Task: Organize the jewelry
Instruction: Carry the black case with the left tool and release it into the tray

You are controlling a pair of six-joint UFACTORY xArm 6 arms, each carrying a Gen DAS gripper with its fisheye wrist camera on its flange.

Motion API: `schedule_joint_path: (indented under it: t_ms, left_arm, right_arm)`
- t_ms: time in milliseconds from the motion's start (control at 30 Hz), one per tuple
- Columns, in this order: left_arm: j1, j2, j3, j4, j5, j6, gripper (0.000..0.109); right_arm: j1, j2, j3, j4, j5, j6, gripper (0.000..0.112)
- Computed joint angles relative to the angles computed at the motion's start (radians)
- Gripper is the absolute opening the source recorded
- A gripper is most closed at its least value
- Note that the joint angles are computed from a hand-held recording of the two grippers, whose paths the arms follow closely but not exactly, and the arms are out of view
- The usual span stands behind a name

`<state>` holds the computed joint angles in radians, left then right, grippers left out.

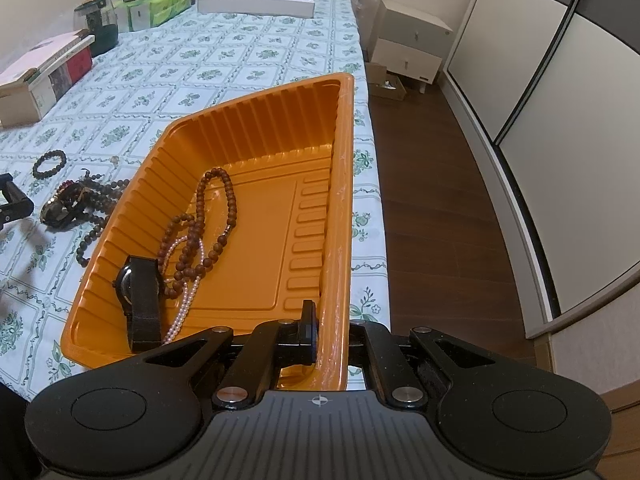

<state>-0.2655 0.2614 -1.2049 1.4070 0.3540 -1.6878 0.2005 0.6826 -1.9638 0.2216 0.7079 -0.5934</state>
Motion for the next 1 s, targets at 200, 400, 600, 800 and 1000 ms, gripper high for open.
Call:
schedule_joint_path:
  t_ms: [200, 400, 600, 800, 1000]
  left_arm:
    - [-0.02, 0.034, -0.06, -0.021, -0.033, 0.022, 0.074]
    - [-0.053, 0.122, -0.187, -0.034, -0.108, 0.069, 0.074]
    - [-0.091, 0.265, -0.37, -0.145, -0.175, 0.223, 0.074]
    - [-0.112, 0.378, -0.497, -0.357, -0.21, 0.465, 0.074]
    - [-0.123, 0.431, -0.547, -0.512, -0.218, 0.62, 0.074]
  right_arm:
    - [0.0, 0.0, -0.001, 0.001, 0.001, 0.002, 0.004]
    - [0.0, -0.001, -0.001, 0.002, 0.002, 0.002, 0.004]
    - [-0.001, -0.001, 0.0, 0.006, 0.001, -0.001, 0.004]
    - [-0.002, -0.001, 0.0, 0.014, 0.001, -0.01, 0.004]
    - [-0.005, 0.001, 0.0, 0.023, 0.0, -0.012, 0.004]
